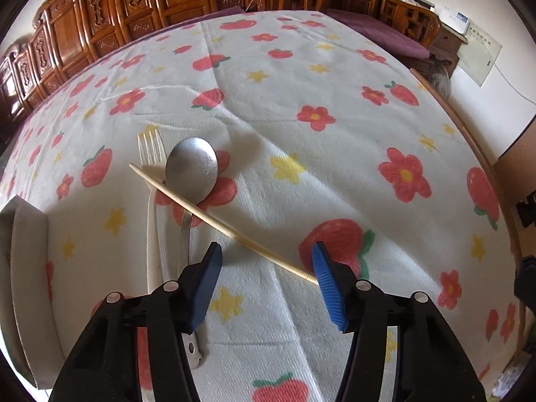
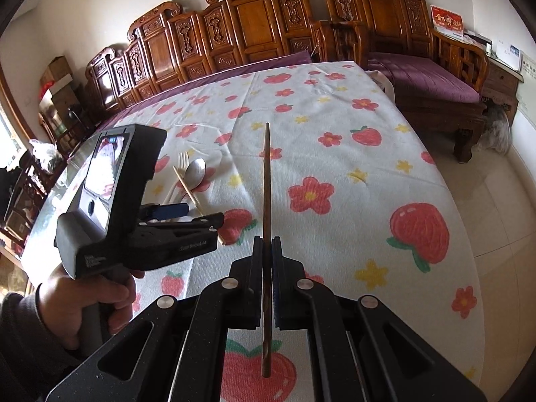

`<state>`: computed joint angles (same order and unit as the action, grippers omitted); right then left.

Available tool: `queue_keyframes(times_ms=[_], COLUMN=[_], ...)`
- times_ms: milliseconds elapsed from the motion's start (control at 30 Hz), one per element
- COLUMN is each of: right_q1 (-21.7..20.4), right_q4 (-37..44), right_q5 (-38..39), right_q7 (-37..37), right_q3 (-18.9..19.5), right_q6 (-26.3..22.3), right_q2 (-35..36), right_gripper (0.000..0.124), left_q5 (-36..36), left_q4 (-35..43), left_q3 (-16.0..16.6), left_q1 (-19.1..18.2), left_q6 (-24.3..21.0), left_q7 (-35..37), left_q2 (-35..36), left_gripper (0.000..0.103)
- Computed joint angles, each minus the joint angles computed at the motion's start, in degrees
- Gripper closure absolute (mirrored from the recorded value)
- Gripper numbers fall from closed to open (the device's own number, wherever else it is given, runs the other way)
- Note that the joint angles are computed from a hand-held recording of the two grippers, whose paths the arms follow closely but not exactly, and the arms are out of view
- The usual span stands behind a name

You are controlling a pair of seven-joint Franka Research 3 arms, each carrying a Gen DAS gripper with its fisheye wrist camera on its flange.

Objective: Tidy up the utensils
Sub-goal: 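Grasp the last wooden chopstick beside the steel spoon with the left tool, then carry the chopstick into the metal tray and open the left tool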

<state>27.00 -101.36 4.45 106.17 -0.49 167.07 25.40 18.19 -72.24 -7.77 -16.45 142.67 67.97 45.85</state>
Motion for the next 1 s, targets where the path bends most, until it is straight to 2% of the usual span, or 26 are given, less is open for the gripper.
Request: queue_keyframes(times_ms=[33, 100, 133, 267, 600, 633, 867, 1000], right_q1=[0.16, 0.19, 0.28, 0.19, 0.94, 1.11, 1.26, 1.29], right_q4=[-0.15, -0.41, -0.53, -0.48, 0.05, 0.11, 0.33, 0.16], right_q5=[-0.11, -0.16, -0.26, -0.39, -0.77, -0.93, -0.99, -0.81], right_q7=[0.20, 0.21, 0.30, -0.06, -1.26, -1.26, -1.97, -2.30], right_q3=[-0.20, -0.21, -0.30, 0.02, 0.50, 0.43, 0.81, 1.00], right_q6=[0.10, 0.31, 0.31, 0.23, -0.09, -0.13, -0.30, -0.18], right_q2=[-0.16, -0.42, -0.55, -0.69, -0.78, -0.79, -0.69, -0.91], right_gripper=[0.118, 0.118, 0.118, 0.118, 0.118, 0.118, 0.118, 0.118], left_q5=[-0.16, -0.36, -0.54, -2.29, -5.52, -5.51, -5.97, -5.48], left_q4=[-0.19, -0.92, -1.46, -4.99, -15.12, -15.57, -21.31, -25.50], left_q3=[-0.12, -0.20, -0.33, -1.43, -3.38, -3.37, -3.87, -3.77], left_q1=[0.13, 0.23, 0.38, 1.94, 5.06, 5.09, 5.84, 6.39], left_q6=[0.09, -0.01, -0.28, 0.04, 4.30, 4.40, 6.86, 9.87], left_q7=[0.07, -0.06, 0.00, 0.25, 2.44, 2.68, 4.67, 5.58], left_q2=[-0.11, -0.71, -1.18, -3.48, -9.46, -9.83, -14.00, -17.49], left_gripper=[0.053, 0.066, 0.076, 0.085, 0.095, 0.099, 0.099, 0.099])
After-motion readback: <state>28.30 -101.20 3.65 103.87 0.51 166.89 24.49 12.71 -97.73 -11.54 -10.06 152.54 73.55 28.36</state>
